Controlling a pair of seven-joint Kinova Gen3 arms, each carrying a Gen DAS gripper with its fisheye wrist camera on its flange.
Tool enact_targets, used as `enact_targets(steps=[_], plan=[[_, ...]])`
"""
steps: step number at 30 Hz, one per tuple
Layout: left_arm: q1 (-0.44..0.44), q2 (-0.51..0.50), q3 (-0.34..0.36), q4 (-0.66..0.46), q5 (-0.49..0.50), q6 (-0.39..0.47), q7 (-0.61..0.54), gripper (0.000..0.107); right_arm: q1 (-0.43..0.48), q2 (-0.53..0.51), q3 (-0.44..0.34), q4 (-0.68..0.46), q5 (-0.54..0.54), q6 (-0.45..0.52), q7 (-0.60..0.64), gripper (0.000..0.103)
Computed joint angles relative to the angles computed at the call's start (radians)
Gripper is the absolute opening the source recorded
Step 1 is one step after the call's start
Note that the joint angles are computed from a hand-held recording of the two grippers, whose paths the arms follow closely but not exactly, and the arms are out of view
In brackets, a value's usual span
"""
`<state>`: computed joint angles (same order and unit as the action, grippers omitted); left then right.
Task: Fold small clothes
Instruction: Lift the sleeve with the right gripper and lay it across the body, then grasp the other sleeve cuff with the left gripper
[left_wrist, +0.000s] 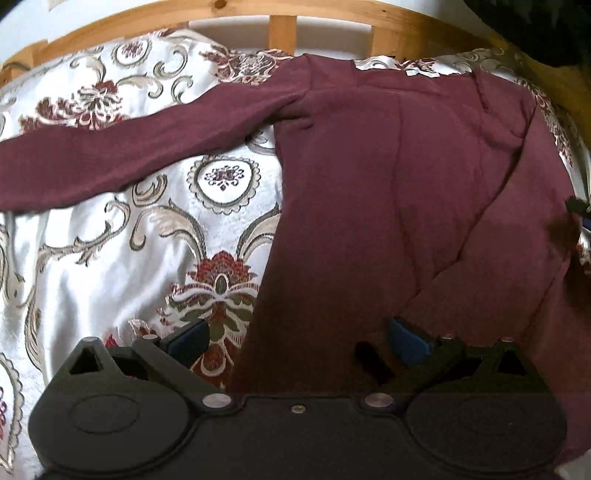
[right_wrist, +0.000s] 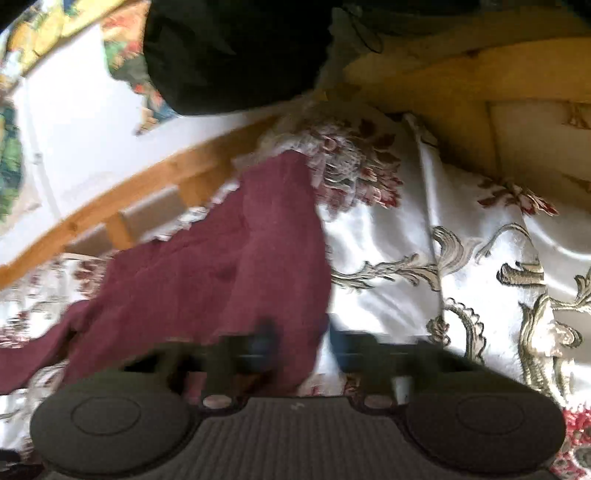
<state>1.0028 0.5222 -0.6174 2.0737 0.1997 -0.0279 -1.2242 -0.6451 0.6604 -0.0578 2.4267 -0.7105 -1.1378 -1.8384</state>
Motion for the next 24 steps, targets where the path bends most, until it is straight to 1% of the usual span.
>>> enact_targets(steps=[1,2,3,4,5,6,7,9,10,12,14,15,16,17,19,20,21,22,24], plan=[[-0.024,-0.009,0.023,0.002,-0.003,-0.001,-0.001,0.102,-0.007,-0.009,-0.004,-0.011,-0.034,0.024,0.006,0.01],[-0.043,-0.016,0.041,0.004,-0.005,-0.002,-0.004,0.102,-0.026,-0.011,0.011,-0.011,-0.054,0.033,-0.002,0.01],[-0.062,-0.024,0.059,0.008,-0.009,-0.007,-0.005,0.102,-0.064,-0.004,0.034,-0.01,-0.087,0.024,0.007,0.01],[-0.069,-0.03,0.065,0.013,-0.027,-0.013,0.01,0.102,-0.089,0.009,0.052,-0.016,-0.118,0.015,0.031,0.01],[-0.058,-0.033,0.052,0.017,-0.028,-0.016,0.018,0.102,-0.099,0.016,0.051,-0.026,-0.145,0.013,0.069,0.01],[-0.03,-0.032,0.021,0.02,-0.014,-0.018,0.019,0.102,-0.091,0.016,0.038,-0.032,-0.156,0.015,0.091,0.01],[0.01,-0.03,-0.026,0.025,0.017,-0.018,0.014,0.102,-0.071,0.017,0.016,-0.032,-0.15,0.007,0.1,0.011],[0.086,-0.022,-0.118,0.043,0.098,-0.032,-0.015,0.102,-0.065,0.012,0.008,-0.021,-0.136,-0.003,0.086,0.014],[0.121,-0.02,-0.165,0.066,0.139,-0.06,-0.029,0.102,-0.065,0.009,0.001,-0.01,-0.135,-0.017,0.066,0.019],[0.183,-0.007,-0.257,0.103,0.22,-0.097,-0.051,0.102,-0.074,0.002,-0.006,0.001,-0.147,-0.029,0.048,0.036],[0.221,0.012,-0.35,0.112,0.273,-0.07,-0.035,0.102,-0.081,-0.003,-0.014,0.016,-0.127,-0.051,0.03,0.072],[0.231,0.024,-0.396,0.103,0.277,-0.033,-0.003,0.102,-0.083,-0.002,-0.016,0.022,-0.108,-0.066,0.02,0.079],[0.238,0.038,-0.443,0.104,0.291,-0.012,0.038,0.102,-0.088,-0.001,-0.02,0.027,-0.094,-0.083,0.013,0.089],[0.24,0.048,-0.479,0.112,0.305,-0.007,0.078,0.102,-0.093,0.0,-0.024,0.032,-0.081,-0.096,0.009,0.094],[0.234,0.072,-0.543,0.128,0.336,-0.013,0.16,0.102,-0.102,-0.001,-0.032,0.04,-0.053,-0.106,0.013,0.098],[0.235,0.095,-0.581,0.123,0.347,0.008,0.194,0.102,-0.107,-0.004,-0.036,0.041,-0.046,-0.102,0.022,0.1],[0.217,0.11,-0.6,0.119,0.353,0.017,0.218,0.102,-0.112,-0.008,-0.04,0.039,-0.045,-0.095,0.029,0.101],[0.192,0.11,-0.6,0.116,0.345,0.015,0.235,0.102,-0.116,-0.013,-0.044,0.038,-0.043,-0.088,0.033,0.102],[0.135,0.072,-0.565,0.117,0.331,-0.016,0.276,0.102,-0.115,-0.019,-0.053,0.04,-0.026,-0.073,0.028,0.103]])
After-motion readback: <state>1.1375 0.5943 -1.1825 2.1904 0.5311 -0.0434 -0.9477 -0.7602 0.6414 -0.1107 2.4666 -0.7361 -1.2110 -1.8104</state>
